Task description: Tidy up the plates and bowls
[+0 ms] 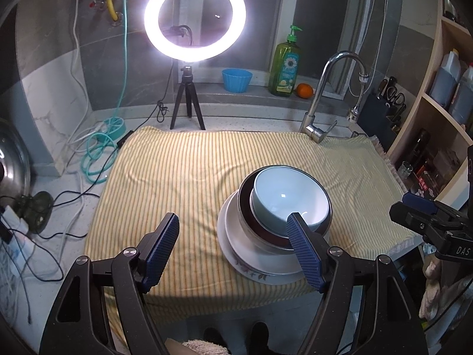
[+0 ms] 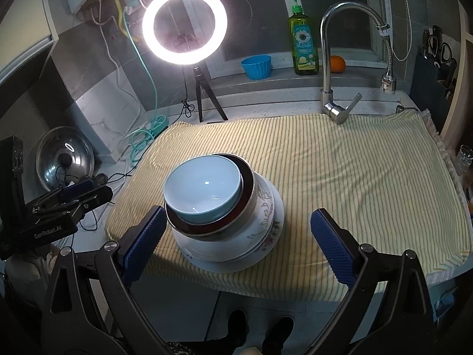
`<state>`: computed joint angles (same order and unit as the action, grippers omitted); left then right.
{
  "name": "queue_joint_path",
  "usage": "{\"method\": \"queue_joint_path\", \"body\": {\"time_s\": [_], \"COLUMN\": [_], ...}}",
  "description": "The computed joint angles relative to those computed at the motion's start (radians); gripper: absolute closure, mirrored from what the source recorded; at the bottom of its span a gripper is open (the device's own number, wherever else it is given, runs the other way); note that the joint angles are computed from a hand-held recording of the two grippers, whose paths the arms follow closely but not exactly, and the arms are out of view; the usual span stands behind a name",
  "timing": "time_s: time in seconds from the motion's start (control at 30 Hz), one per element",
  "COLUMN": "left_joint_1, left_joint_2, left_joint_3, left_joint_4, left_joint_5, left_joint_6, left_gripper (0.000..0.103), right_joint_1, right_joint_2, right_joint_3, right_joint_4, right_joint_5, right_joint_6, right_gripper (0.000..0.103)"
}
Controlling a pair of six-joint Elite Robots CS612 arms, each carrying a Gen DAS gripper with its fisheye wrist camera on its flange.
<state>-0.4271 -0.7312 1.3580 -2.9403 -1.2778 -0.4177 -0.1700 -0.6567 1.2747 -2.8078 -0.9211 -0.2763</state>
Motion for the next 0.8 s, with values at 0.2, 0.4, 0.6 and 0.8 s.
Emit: {"method": "queue_joint_path", "body": {"time_s": [0.2, 0.4, 0.6, 0.8], "left_joint_1": [-0.001, -0.002, -0.002, -0.002], "left_joint_2": [-0.001, -0.002, -0.002, -0.002], "left_joint_3": [0.001, 0.003, 0.001, 0.002], "left_joint_4": [-0.002, -0.007, -0.005, -0.008], "left_joint_5": [0.001, 0.004, 0.002, 0.003], "left_joint_6": [0.007, 0.012, 0.016, 0.015], "left_gripper": [0.028, 0.028, 0.028, 0.028], "right_joint_1": [0.0, -0.001, -0.001, 0.001], "right_joint_2": [-0.003, -0.004, -0.005, -0.006], "right_joint_3": [0.005, 0.011, 0.012, 0.014], "right_joint_4": [0.001, -0.013, -0.007, -0.008], "right_joint_5": [0.002, 0.002, 0.001, 0.001], "right_joint_6": [-0.001, 0.013, 0.016, 0.017], "right_gripper": [0.003, 0.003, 0.003, 0.003]}}
